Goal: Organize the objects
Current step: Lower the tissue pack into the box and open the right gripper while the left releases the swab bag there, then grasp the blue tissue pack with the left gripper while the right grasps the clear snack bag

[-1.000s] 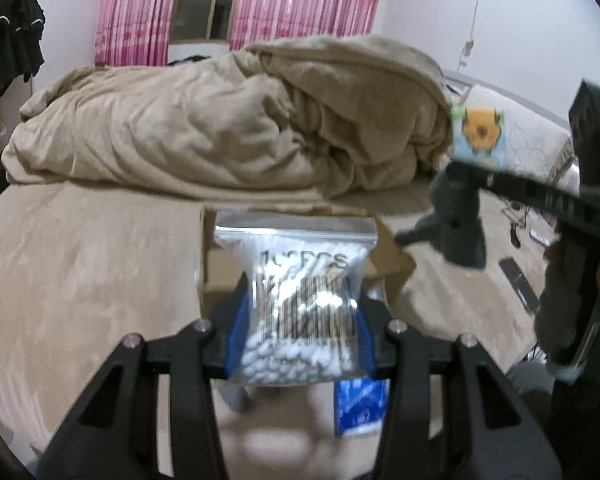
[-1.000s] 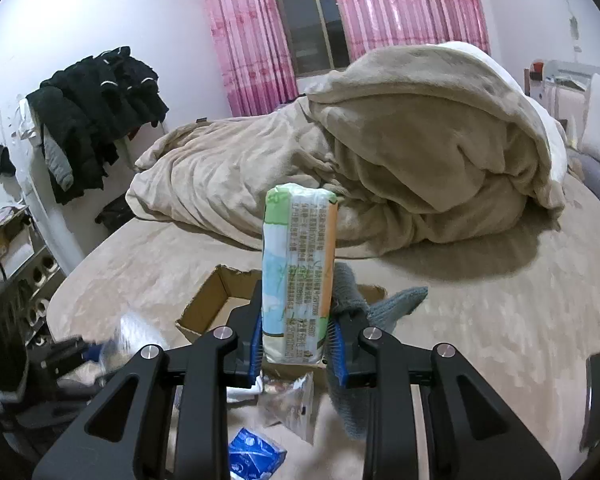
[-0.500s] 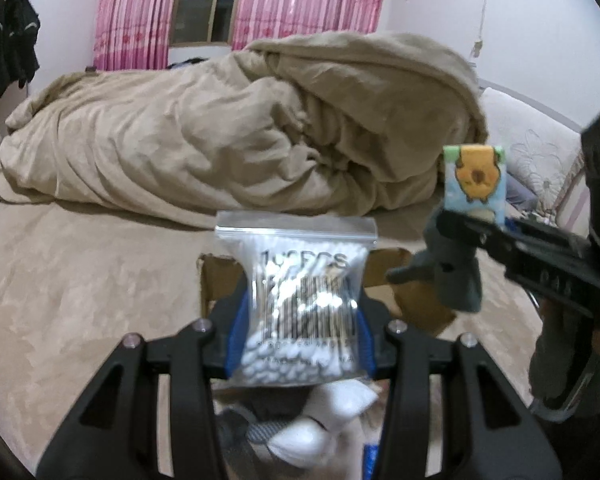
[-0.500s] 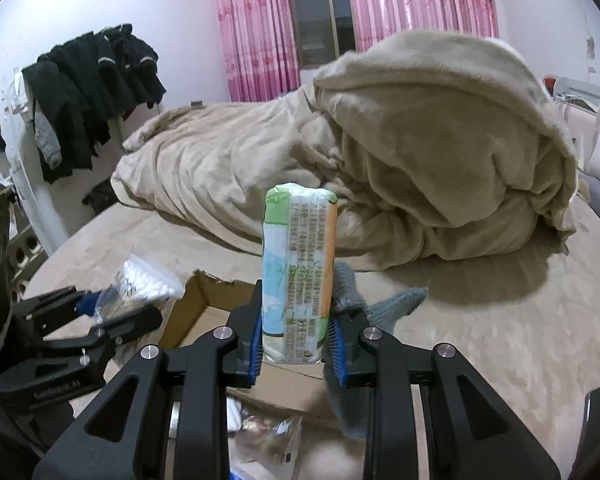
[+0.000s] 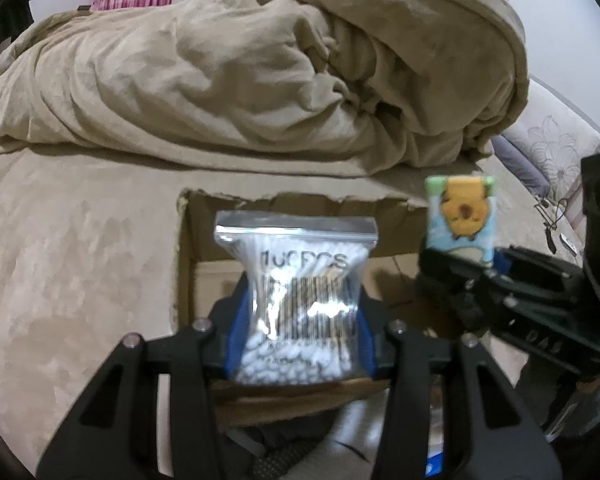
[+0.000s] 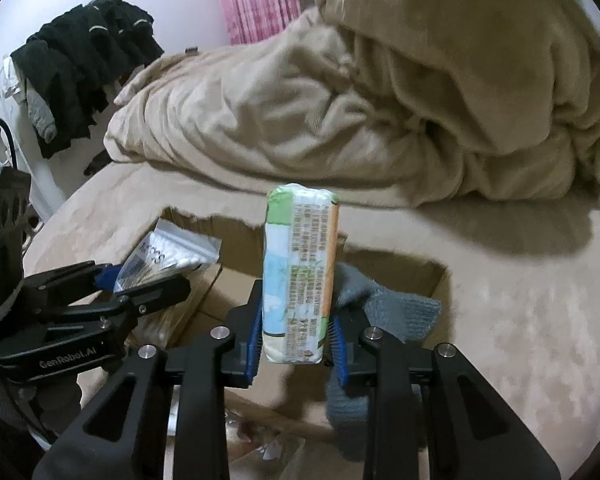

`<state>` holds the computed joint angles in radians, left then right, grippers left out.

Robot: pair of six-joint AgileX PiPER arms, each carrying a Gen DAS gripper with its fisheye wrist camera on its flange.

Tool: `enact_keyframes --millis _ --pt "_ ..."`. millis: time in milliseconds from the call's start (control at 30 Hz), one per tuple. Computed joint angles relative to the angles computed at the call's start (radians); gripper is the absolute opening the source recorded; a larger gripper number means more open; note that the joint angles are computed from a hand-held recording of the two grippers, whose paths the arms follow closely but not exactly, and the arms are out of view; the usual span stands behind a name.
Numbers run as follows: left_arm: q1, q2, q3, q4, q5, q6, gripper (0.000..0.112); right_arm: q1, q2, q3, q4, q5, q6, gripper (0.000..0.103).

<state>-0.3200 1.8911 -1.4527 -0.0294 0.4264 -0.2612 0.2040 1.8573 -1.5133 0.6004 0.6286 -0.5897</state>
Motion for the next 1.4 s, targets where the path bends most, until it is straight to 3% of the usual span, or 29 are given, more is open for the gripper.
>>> enact_keyframes --millis 133,200,267,400,467,533,767,900,1067,1233,1400 --pt "-0.019 0.002 0.005 0.082 -0.002 -0.062 0.047 0.005 0.029 -0.001 -0.021 -0.001 0.027 0.035" --pt "-0.023 0.005 0.001 0.093 0.004 -0.07 0.048 0.003 0.029 0.002 -0.003 0.003 0.011 0.043" --pt "-0.021 0.002 0.002 0.078 0.006 -0.057 0.051 -0.002 0.022 0.011 0.031 0.002 -0.022 0.061" --pt "-0.013 -0.03 0.032 0.016 -0.013 -0.015 0.07 -0.006 -0.021 0.053 0.056 -0.015 -0.049 0.077" --pt "-0.021 -0.058 0.056 0.081 -0.024 -0.079 0.075 -0.006 -0.058 0.089 0.061 -0.042 -0.049 0.085" --pt "-0.025 -0.1 0.088 0.107 -0.036 -0.108 0.081 -0.008 -0.096 0.122 0.05 -0.065 -0.029 0.086" --pt "-0.057 -0.302 0.252 0.227 -0.058 -0.249 0.084 -0.03 -0.284 0.257 0.019 -0.094 0.021 0.087" --pt "-0.1 -0.431 0.338 0.349 -0.031 -0.383 0.085 -0.015 -0.4 0.315 -0.03 -0.092 0.067 0.087" --pt "-0.162 -0.555 0.404 0.498 0.022 -0.548 0.093 0.012 -0.51 0.36 -0.093 -0.077 0.113 0.087" --pt "-0.238 -0.607 0.455 0.629 0.081 -0.669 0.093 0.033 -0.57 0.419 -0.141 -0.074 0.139 0.087" --pt "-0.264 -0.611 0.534 0.609 0.057 -0.719 0.093 0.03 -0.62 0.509 -0.136 -0.081 0.123 0.087"
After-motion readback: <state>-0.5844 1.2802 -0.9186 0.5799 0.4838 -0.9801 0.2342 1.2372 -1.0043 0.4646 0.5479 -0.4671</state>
